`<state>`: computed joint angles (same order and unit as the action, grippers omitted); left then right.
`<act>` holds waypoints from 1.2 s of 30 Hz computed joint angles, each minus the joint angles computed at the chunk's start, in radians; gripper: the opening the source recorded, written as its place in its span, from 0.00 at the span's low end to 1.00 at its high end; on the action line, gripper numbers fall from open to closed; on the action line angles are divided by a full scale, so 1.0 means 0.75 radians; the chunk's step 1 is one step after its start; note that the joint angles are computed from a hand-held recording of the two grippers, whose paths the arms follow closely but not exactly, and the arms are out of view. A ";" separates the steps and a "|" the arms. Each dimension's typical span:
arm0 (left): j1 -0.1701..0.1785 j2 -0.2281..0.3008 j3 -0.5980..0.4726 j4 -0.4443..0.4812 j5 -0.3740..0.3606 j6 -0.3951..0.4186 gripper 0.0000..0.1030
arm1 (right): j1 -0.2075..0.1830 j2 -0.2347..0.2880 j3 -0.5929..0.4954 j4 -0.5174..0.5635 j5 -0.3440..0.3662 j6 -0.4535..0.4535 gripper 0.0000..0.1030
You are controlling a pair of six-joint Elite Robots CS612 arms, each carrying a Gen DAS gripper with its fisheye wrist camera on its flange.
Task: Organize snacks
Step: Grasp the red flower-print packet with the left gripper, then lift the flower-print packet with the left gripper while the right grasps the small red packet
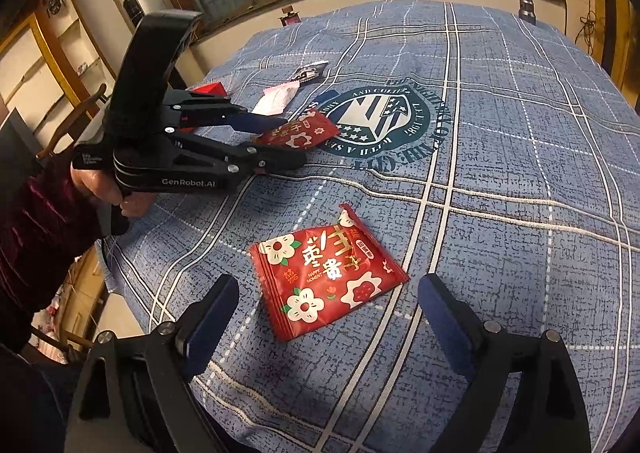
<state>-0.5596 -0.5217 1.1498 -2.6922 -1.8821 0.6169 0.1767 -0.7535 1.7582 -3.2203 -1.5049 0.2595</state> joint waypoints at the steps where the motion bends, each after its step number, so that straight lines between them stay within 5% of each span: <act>1: -0.001 -0.003 0.007 -0.009 -0.004 0.005 0.39 | 0.003 0.002 -0.004 0.006 -0.012 -0.008 0.91; 21: 0.036 -0.105 0.233 -0.235 -0.032 -0.219 0.38 | 0.038 0.052 -0.082 0.021 -0.137 -0.128 0.93; 36: 0.071 -0.150 0.362 -0.305 -0.046 -0.365 0.38 | 0.053 0.055 -0.091 0.027 -0.219 -0.149 0.61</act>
<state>-0.5065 -0.6344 1.4216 -2.9207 -1.9166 0.3432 0.2168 -0.7120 1.6897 -3.1999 -1.6692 0.1480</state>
